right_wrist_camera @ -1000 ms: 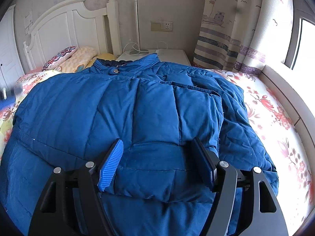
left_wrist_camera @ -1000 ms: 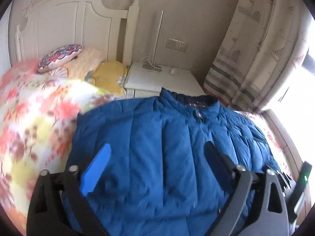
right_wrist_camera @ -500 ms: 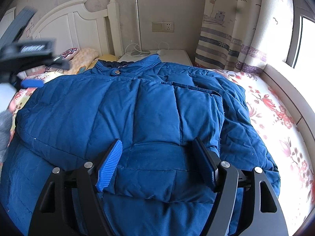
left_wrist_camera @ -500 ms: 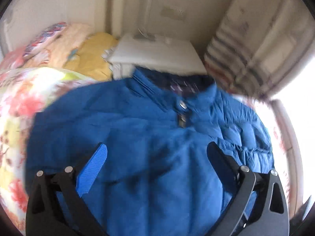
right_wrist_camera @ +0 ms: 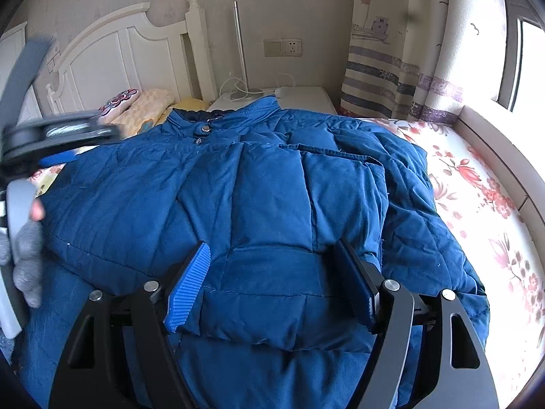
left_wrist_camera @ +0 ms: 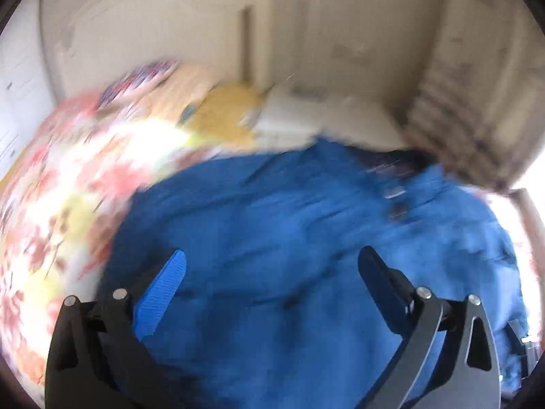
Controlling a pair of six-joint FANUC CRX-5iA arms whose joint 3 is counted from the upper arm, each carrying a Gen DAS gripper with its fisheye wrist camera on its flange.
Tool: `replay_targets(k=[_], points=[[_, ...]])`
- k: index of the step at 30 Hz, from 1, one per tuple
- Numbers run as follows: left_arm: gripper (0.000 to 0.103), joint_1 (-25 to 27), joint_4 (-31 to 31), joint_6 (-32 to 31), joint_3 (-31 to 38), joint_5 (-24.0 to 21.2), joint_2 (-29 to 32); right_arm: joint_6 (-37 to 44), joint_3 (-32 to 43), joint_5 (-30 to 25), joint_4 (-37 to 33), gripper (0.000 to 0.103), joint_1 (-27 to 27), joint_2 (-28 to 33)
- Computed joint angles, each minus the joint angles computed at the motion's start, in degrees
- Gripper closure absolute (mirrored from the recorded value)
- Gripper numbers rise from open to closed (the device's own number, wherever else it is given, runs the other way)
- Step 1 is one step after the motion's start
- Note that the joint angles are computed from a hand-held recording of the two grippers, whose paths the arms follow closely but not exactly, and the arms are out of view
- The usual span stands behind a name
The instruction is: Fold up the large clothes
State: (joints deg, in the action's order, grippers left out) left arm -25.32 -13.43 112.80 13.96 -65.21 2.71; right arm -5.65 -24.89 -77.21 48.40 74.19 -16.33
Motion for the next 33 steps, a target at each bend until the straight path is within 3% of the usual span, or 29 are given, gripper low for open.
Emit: replay_targets(k=[1, 3, 5, 9, 14, 16, 19, 22, 25, 27, 29, 31, 33], points=[[0.002, 1.8, 2.0, -2.8, -0.7, -1.0, 0.9, 0.1, 0.1, 0.0, 0.0, 0.031, 0.0, 0.1], [0.002, 2.7, 3.3, -9.2, -5.2, 4.0, -1.7, 0.2, 0.1, 0.3, 0.0, 0.031, 0.0, 0.0], [0.002, 2.6, 4.3, -13.9, -7.0, 4.2, -3.9, 0.2, 0.1, -0.1, 0.0, 0.031, 0.0, 0.2], [0.002, 4.7, 12.1, -19.9, -16.9, 8.3, -14.3, 0.1, 0.2, -0.2, 0.0, 0.031, 0.1, 0.2], [0.002, 3.6, 12.2, -20.7, -24.9, 3.9, -22.6, 0.1, 0.1, 0.0, 0.0, 0.031, 0.0, 0.2], [0.002, 3.4, 11.5, -20.3, -26.8, 2.9, -22.3, 0.1, 0.2, -0.2, 0.0, 0.031, 0.0, 0.2], [0.002, 6.3, 15.9, -21.8, -28.2, 3.6, -22.5, 0.4, 0.3, -0.7, 0.1, 0.031, 0.1, 0.5], [0.002, 3.0, 10.4, -18.6, -26.3, 2.7, -21.8, 0.5, 0.1, -0.4, 0.2, 0.028, 0.1, 0.3], [0.002, 3.7, 11.9, -19.1, -26.9, 3.0, -22.1, -6.9, -2.9, -2.5, 6.1, 0.028, 4.0, -1.8], [0.002, 4.1, 12.4, -19.5, -27.2, 3.3, -22.3, -10.1, -4.6, -1.1, 9.2, 0.028, 7.3, -3.7], [0.002, 3.6, 11.4, -19.0, -26.9, 3.0, -22.2, -4.9, -1.6, -2.0, 6.2, 0.026, 9.3, -1.7], [0.002, 3.4, 11.3, -18.7, -26.5, 3.1, -21.7, 5.8, 3.3, -1.8, -2.9, 0.017, 8.8, 1.4], [0.002, 3.6, 11.8, -19.0, -26.9, 3.4, -22.0, 12.7, 7.0, -4.6, -9.3, 0.016, 8.1, 5.3]])
